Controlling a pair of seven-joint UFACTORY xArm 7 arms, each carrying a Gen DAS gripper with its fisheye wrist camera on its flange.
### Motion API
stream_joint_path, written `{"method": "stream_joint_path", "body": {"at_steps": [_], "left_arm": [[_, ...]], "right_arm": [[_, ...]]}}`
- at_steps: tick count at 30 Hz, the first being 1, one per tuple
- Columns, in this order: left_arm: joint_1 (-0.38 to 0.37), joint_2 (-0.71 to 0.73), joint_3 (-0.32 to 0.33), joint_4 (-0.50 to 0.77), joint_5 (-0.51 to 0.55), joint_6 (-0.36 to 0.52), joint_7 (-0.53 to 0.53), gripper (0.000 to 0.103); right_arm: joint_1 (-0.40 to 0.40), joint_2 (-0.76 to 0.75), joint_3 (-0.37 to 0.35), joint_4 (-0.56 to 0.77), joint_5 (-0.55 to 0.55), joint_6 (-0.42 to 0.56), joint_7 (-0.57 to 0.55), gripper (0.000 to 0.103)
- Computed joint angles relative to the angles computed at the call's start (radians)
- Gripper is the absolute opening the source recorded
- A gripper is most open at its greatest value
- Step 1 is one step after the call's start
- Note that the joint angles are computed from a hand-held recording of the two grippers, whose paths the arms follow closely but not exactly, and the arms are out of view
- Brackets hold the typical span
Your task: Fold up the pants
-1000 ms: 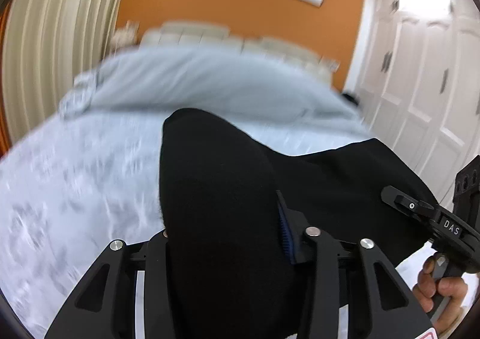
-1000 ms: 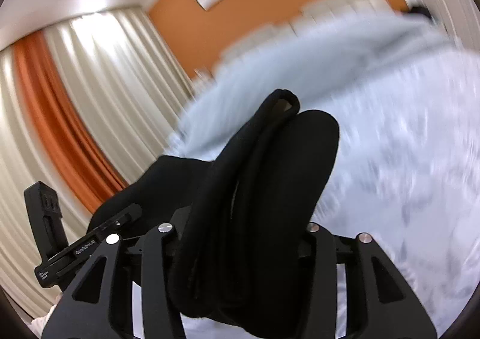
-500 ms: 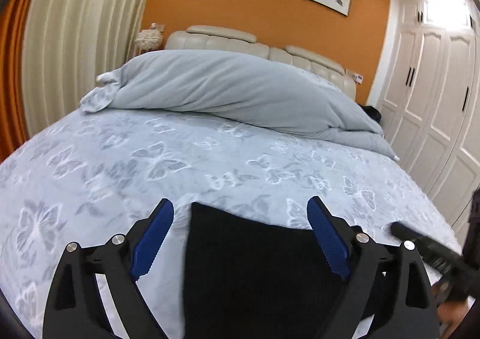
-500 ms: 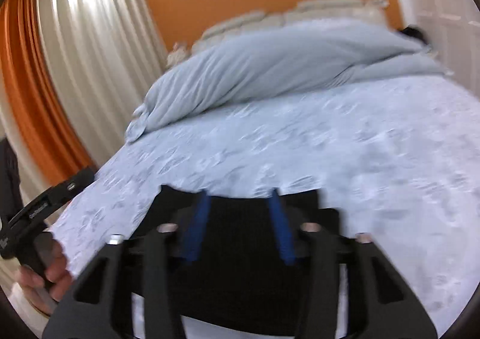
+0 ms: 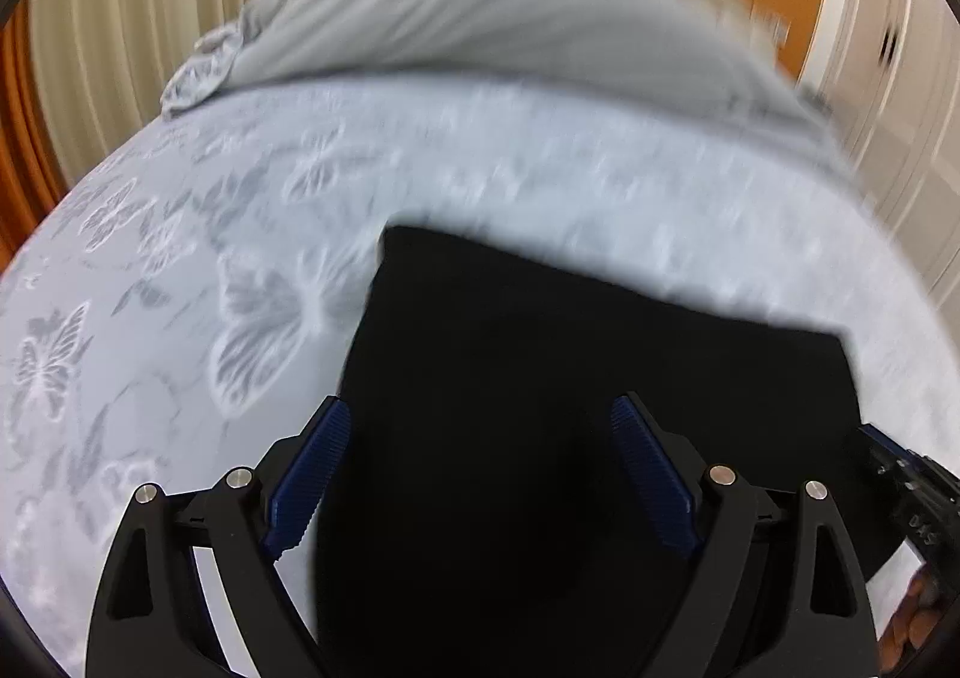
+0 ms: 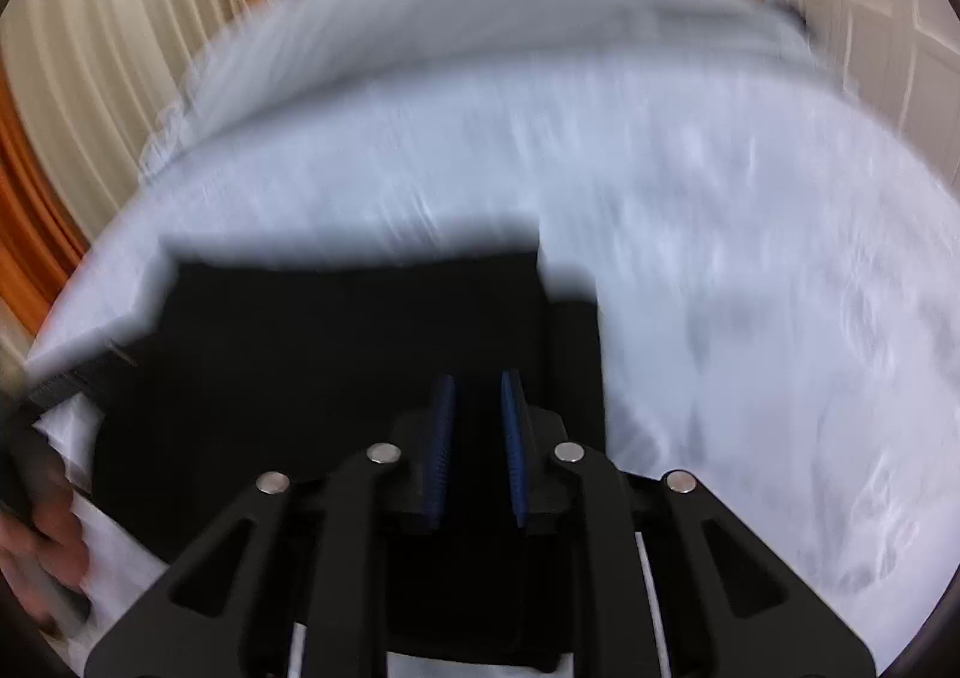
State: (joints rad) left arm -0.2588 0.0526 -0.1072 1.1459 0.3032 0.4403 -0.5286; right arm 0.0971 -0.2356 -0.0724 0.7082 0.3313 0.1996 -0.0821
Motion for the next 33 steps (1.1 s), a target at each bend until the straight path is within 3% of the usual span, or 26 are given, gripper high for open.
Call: {"method": "stream_joint_path", "body": {"at_steps": [1,3,6,8,19,22,27,33], "left_arm": [[0.001,-0.018,0.002,-0.016,-0.018,0.010,0.011,0.080],[0.009,-0.124,-0.006,-0.126,-0.101,-0.044,0.068,0.081],[0.035,-0.276,-0.040,-0.252,-0.042,-0.078,0.049,0.082],[0.054,-0.396,-0.074,-0.326,-0.013,-0.054,0.032,0.082],[0.018,-0.836,-0.137,-0.545,-0.139,0.142,0.093,0.083],[0.010,-0.926,-0.160,-0.613,-0.148,0.174,0.089,0.083],[-0.021,-1.013,-0.158,-0.680,-0.185,0.233,0.082,0.083],[-0.008,-1.055,-0.185,-0.723,-0.160,0.236,0.094,0.083]], "right_arm": [[-0.020,-0.034,0.018,-0.017,0.010,0.007,0.014,0.018],[-0.103,-0.158,0.098,-0.043,-0.095,0.115,0.124,0.020],[-0.100,-0.349,0.120,-0.108,-0.218,0.210,0.211,0.020],[-0.081,-0.457,0.104,-0.148,-0.228,0.262,0.223,0.020],[-0.041,-0.967,0.170,-0.345,-0.274,0.546,0.405,0.022],[-0.036,-1.068,0.188,-0.378,-0.282,0.608,0.453,0.052],[-0.023,-1.183,0.240,-0.412,-0.343,0.669,0.473,0.053],[-0.004,-1.198,0.254,-0.439,-0.386,0.695,0.474,0.057]]}}
